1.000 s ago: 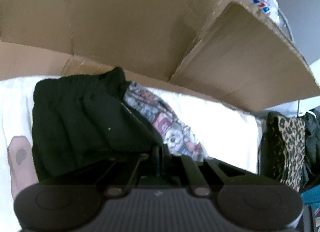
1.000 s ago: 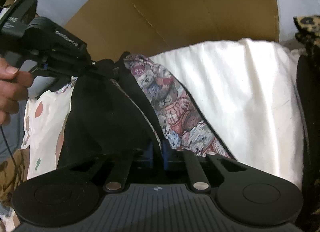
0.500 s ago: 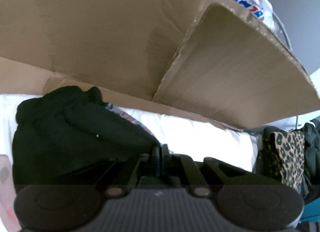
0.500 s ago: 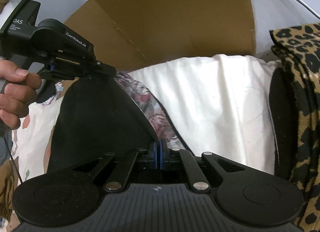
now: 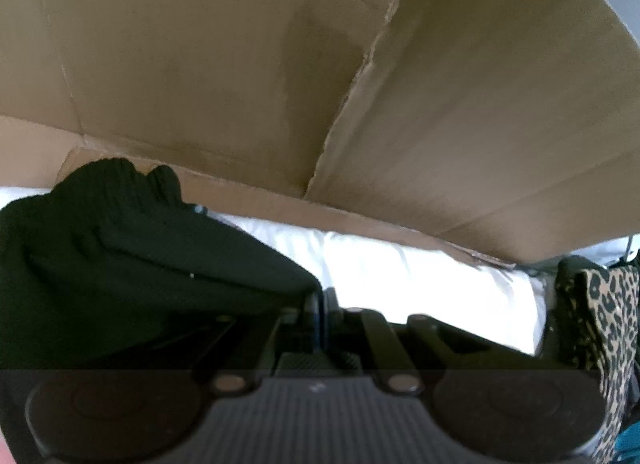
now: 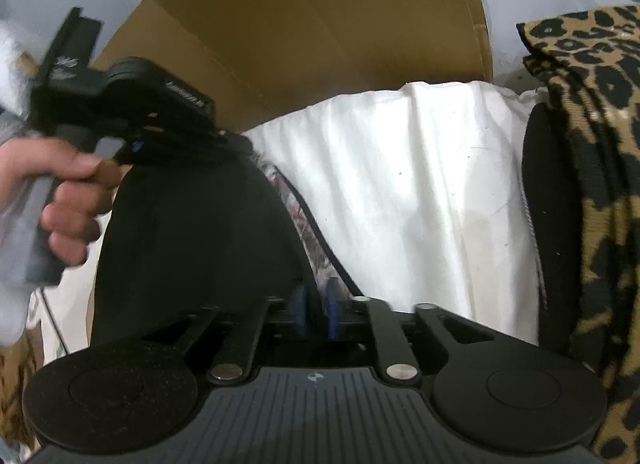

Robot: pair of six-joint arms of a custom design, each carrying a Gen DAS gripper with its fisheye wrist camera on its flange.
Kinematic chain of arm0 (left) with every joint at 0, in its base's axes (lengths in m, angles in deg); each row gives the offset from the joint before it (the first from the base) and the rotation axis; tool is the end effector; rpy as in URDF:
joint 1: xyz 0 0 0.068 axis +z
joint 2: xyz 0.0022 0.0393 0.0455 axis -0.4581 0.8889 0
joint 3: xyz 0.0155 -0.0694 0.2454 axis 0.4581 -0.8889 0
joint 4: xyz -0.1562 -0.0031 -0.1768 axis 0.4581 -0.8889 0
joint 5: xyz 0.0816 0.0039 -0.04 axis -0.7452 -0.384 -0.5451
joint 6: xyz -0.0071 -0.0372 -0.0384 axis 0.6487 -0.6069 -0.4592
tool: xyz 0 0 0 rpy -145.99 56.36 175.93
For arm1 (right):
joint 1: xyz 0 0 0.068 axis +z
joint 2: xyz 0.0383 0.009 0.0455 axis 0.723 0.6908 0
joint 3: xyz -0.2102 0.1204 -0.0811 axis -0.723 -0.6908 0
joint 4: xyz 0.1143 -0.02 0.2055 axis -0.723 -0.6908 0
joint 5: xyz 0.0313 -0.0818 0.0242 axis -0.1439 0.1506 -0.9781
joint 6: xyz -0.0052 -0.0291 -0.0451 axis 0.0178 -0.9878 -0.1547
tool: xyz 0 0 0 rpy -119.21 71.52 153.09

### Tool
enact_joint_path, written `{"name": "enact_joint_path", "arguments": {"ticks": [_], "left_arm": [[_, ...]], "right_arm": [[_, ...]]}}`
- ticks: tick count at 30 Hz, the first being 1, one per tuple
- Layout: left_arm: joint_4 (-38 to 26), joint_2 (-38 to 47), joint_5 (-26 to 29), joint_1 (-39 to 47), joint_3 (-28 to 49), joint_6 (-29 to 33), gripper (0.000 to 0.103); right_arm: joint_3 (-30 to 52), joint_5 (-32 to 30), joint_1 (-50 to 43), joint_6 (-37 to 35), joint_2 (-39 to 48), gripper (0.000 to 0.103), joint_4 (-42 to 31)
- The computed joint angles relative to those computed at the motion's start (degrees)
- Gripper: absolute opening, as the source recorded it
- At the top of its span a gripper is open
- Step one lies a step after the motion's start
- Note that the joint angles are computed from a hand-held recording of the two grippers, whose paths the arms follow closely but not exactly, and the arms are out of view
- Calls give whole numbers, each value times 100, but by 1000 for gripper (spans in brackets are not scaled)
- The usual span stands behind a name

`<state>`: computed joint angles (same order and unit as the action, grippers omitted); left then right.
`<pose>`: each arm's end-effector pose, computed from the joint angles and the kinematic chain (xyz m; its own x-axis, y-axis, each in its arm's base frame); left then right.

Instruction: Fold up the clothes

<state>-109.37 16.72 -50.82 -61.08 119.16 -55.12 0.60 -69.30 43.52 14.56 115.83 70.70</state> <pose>0.2674 -0.1836 0.1565 -0.9196 0.1408 -0.3668 0.2468 0.9334 -0.2604 0.2530 0.0041 0.0977 -0.8515 0.1408 -0.5050 -0.1146 0.8900 0.4414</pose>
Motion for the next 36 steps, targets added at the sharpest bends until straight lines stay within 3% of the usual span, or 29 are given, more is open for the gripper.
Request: {"name": "enact_joint_path", "arguments": {"ticks": [8, 9, 11, 16, 19, 22, 24, 26, 27, 36], "left_arm": [[-8, -103, 27, -5, -27, 48, 2], [-26, -122, 30, -10, -17, 50, 2], [-68, -153, 35, -20, 14, 64, 2], [-121, -141, -23, -77, 97, 69, 2], [-75, -9, -114, -141, 132, 41, 2], [-52, 185, -152, -198, 207, -4, 4], [-20, 157, 71, -153, 216, 49, 21], [-94, 39, 139, -124, 250, 247, 25], [-138, -22, 165, -110, 271, 351, 25], [-1029, -769, 73, 457, 567, 976, 28]], "right_arm": [[-223, -31, -208, -396, -240, 26, -295], [-216, -18, -224, -412, -266, 24, -344], [-213, 34, -245, -453, -342, 3, -434], [-296, 109, -318, -479, -546, 1, -482], [-191, 132, -459, -635, -235, 1, -401], [-12, 173, -490, -603, -140, 8, -550], [59, -90, -744, -702, -339, 12, -832], [15, -278, -1070, -972, -763, 33, -1199], [4, -363, -1239, -1118, -976, 39, -1396], [-364, -1022, -2629, -1882, -2190, 39, -2647]]}}
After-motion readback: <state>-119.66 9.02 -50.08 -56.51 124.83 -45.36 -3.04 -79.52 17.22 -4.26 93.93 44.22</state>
